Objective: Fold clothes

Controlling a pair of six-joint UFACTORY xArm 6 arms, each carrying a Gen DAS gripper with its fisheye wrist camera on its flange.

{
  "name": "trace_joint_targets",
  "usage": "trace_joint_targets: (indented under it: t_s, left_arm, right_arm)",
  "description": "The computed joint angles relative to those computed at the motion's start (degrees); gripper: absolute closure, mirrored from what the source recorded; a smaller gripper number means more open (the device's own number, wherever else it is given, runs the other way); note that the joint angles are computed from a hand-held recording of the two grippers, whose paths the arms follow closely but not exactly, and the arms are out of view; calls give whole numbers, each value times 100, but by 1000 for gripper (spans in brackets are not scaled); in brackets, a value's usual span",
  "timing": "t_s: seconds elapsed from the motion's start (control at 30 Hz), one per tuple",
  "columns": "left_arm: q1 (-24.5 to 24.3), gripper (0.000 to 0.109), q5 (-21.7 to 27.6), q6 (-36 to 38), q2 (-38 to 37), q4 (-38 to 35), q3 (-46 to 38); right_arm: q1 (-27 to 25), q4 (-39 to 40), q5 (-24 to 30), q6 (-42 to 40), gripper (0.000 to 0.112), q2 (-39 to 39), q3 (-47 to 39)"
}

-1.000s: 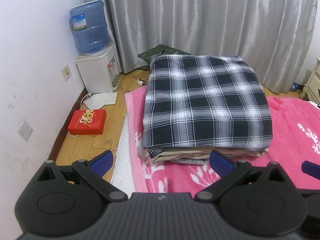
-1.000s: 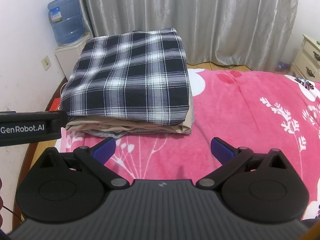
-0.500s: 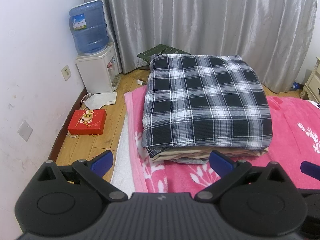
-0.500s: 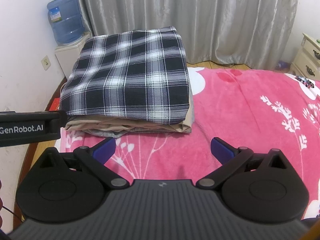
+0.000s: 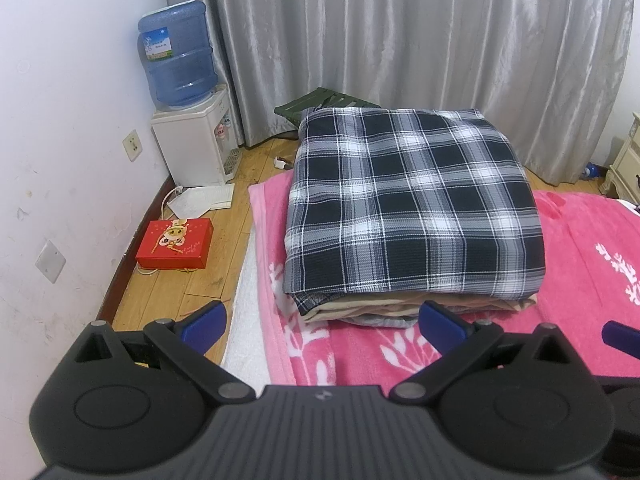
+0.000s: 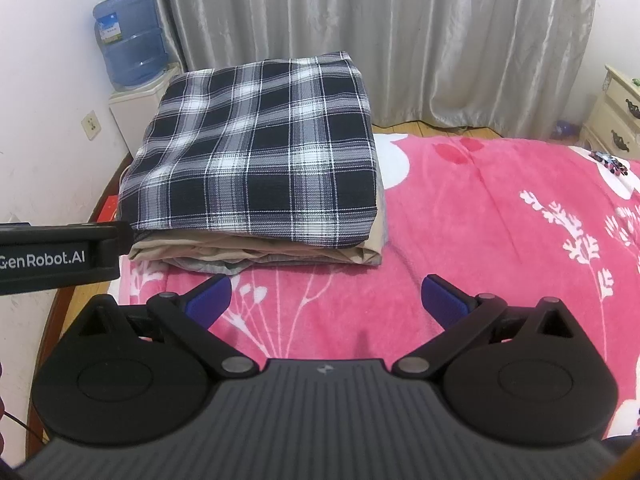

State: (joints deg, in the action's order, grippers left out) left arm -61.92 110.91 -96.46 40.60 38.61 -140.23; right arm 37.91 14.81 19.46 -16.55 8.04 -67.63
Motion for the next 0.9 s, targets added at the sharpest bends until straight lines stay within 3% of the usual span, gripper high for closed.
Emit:
trace_joint_targets:
  t_s: [0.9]
  left_arm:
    - [19, 6, -45, 37, -66, 24, 131]
  right_arm:
    - [-13, -22, 24, -41, 11, 15, -40]
